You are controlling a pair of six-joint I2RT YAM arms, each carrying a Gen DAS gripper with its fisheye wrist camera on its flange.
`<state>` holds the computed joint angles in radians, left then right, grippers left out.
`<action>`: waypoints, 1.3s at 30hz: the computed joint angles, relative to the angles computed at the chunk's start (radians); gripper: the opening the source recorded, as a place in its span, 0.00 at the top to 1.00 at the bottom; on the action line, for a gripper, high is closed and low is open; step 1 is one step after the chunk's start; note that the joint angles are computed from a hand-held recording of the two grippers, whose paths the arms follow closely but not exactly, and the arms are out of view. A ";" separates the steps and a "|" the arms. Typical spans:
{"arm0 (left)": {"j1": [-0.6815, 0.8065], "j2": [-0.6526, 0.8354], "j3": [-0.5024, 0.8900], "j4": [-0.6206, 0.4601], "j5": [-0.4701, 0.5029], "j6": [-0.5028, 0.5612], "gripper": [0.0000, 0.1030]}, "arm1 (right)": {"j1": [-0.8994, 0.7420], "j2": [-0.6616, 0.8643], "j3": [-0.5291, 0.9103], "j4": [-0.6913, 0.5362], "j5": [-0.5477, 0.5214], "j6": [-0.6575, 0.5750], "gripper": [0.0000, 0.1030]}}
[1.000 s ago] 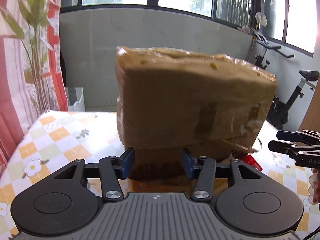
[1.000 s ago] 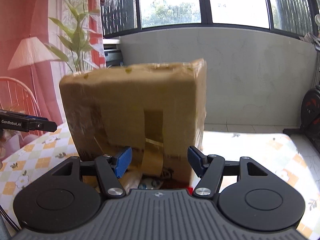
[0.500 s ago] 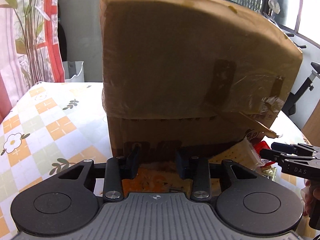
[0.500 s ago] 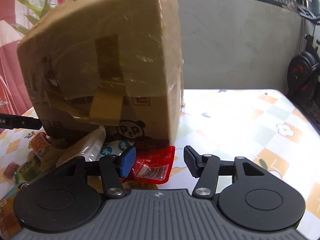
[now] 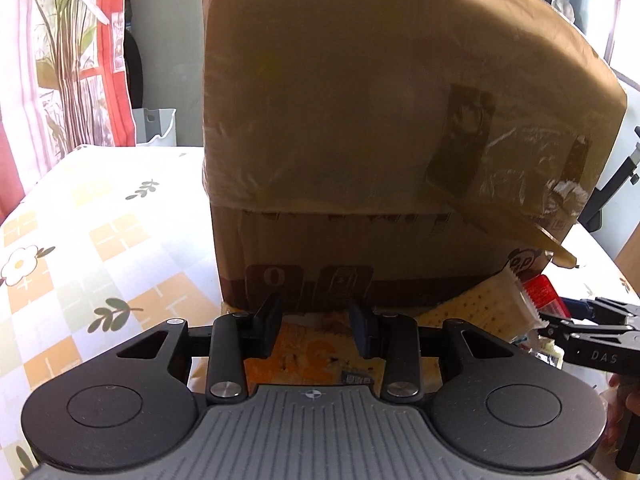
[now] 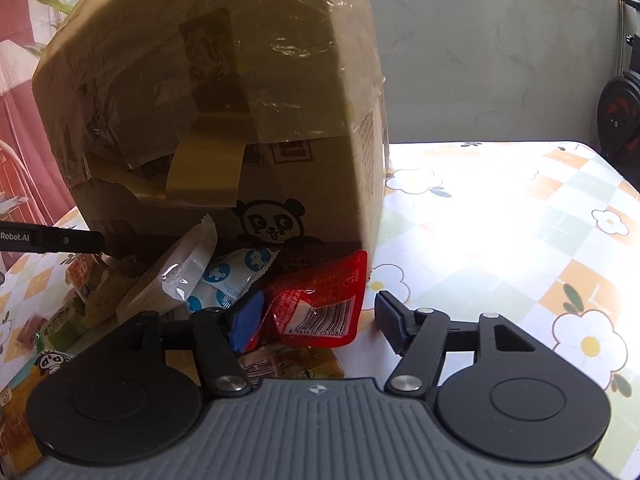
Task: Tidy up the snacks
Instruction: 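Move both grippers back to the snacks beside the taped box, then grasp the small clear wrapped cake with the left gripper while the right grasps the red packet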
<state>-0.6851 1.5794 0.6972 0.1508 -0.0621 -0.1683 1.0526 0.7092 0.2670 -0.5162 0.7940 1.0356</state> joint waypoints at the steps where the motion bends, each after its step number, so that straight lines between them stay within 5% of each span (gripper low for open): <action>1: -0.002 0.004 -0.003 0.006 -0.001 0.001 0.62 | 0.009 -0.008 -0.002 -0.003 0.007 0.004 0.39; 2: -0.010 0.010 -0.006 0.015 -0.008 0.004 0.62 | 0.021 -0.027 -0.011 0.000 0.013 0.000 0.49; 5: -0.032 0.026 -0.004 0.028 -0.034 0.027 0.62 | 0.084 -0.021 -0.009 -0.028 0.073 0.044 0.53; 15: -0.089 0.112 0.078 -0.001 -0.053 0.048 0.60 | 0.007 -0.141 -0.046 -0.003 -0.015 -0.027 0.53; 20: -0.093 0.183 0.144 -0.016 -0.061 0.024 0.45 | 0.008 -0.144 -0.043 -0.012 -0.015 -0.026 0.53; 30: -0.117 0.228 0.156 -0.020 -0.106 0.028 0.45 | -0.002 -0.156 -0.048 -0.008 -0.030 -0.035 0.53; 39: -0.124 0.203 0.096 0.028 -0.102 0.027 0.59 | -0.015 -0.165 -0.054 0.002 -0.042 -0.044 0.53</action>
